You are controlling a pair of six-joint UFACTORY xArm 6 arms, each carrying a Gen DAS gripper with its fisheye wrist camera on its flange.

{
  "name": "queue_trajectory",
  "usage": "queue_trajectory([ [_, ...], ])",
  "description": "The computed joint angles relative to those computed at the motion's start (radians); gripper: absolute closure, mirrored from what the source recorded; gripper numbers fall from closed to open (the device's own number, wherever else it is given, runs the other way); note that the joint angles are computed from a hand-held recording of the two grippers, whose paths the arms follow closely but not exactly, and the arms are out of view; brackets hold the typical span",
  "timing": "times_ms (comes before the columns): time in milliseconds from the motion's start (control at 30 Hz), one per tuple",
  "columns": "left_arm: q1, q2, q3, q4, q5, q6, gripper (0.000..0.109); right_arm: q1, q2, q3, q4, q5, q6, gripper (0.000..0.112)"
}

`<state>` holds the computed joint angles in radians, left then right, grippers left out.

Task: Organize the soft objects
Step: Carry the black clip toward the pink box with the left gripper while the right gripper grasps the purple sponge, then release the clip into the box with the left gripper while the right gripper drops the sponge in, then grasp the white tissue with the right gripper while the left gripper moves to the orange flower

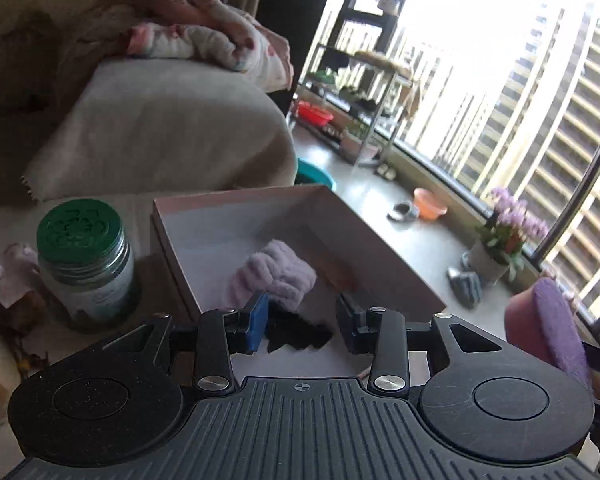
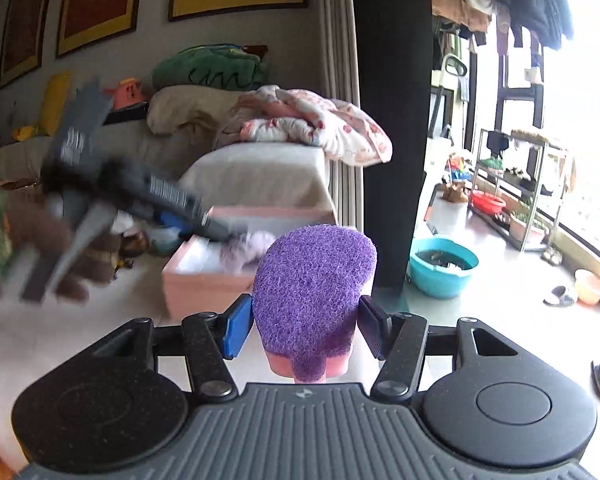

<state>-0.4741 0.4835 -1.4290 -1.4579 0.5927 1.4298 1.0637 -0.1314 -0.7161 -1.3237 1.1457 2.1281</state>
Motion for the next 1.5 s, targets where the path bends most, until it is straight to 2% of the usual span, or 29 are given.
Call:
queue_trajectory([
  [33,0.032,0.014,-0.014,-0.037,0.082,-0.01,0.067,-0.044,-0.006,-0.007,-0.022,-0.041,-0.049,0.055],
  [100,0.077,0.037,-0.047,-0.034,0.202,-0.09,0.067,-0.179,-0.002,-0.037,-0.043,-0.193,-0.182,0.055],
  [167,0.099,0.026,-0.035,-0.054,0.223,-0.07,0.067,-0.31,0.066,-0.116,0.002,-0.323,-0.357,0.056],
  [233,0.119,-0.009,0.006,-0.101,0.223,0.003,0.067,-0.404,0.168,-0.216,0.088,-0.384,-0.537,0.056],
  [300,0.155,-0.031,0.032,-0.127,0.252,0.05,0.067,-0.474,0.27,-0.313,0.195,-0.441,-0.705,0.057],
  [367,0.19,-0.056,0.068,-0.153,0.27,0.098,0.067,-0.518,0.355,-0.383,0.235,-0.5,-0.768,0.058],
  [533,0.253,-0.106,0.148,-0.218,0.267,0.205,0.067,-0.539,0.459,-0.482,0.147,-0.526,-0.672,0.058],
  [633,0.285,-0.095,0.149,-0.276,0.256,0.247,0.067,-0.545,0.492,-0.517,0.128,-0.504,-0.693,0.057],
  [667,0.293,-0.086,0.141,-0.286,0.255,0.241,0.067,-0.552,0.504,-0.534,0.168,-0.499,-0.739,0.054],
  [733,0.307,-0.075,0.135,-0.294,0.262,0.22,0.067,-0.575,0.525,-0.574,0.274,-0.49,-0.82,0.038],
  [867,0.34,-0.093,0.169,-0.316,0.275,0.247,0.067,-0.593,0.46,-0.527,0.266,-0.511,-0.728,0.038],
  [1000,0.372,-0.088,0.162,-0.37,0.236,0.281,0.067,-0.568,0.381,-0.499,0.225,-0.458,-0.649,0.037],
  [1133,0.407,-0.076,0.115,-0.358,0.187,0.215,0.067,-0.553,0.334,-0.544,0.246,-0.455,-0.592,0.037],
  [1233,0.439,-0.102,0.094,-0.304,0.172,0.178,0.067,-0.532,0.345,-0.637,0.266,-0.465,-0.571,0.037],
  [1300,0.451,-0.108,0.054,-0.218,0.15,0.122,0.067,-0.519,0.38,-0.725,0.302,-0.47,-0.597,0.037],
  [1433,0.453,-0.092,-0.045,0.025,0.067,-0.046,0.067,-0.492,0.489,-0.941,0.383,-0.468,-0.724,0.036],
  [1500,0.462,-0.067,-0.101,0.11,0.07,-0.117,0.067,-0.484,0.561,-1.066,0.443,-0.459,-0.822,0.035],
])
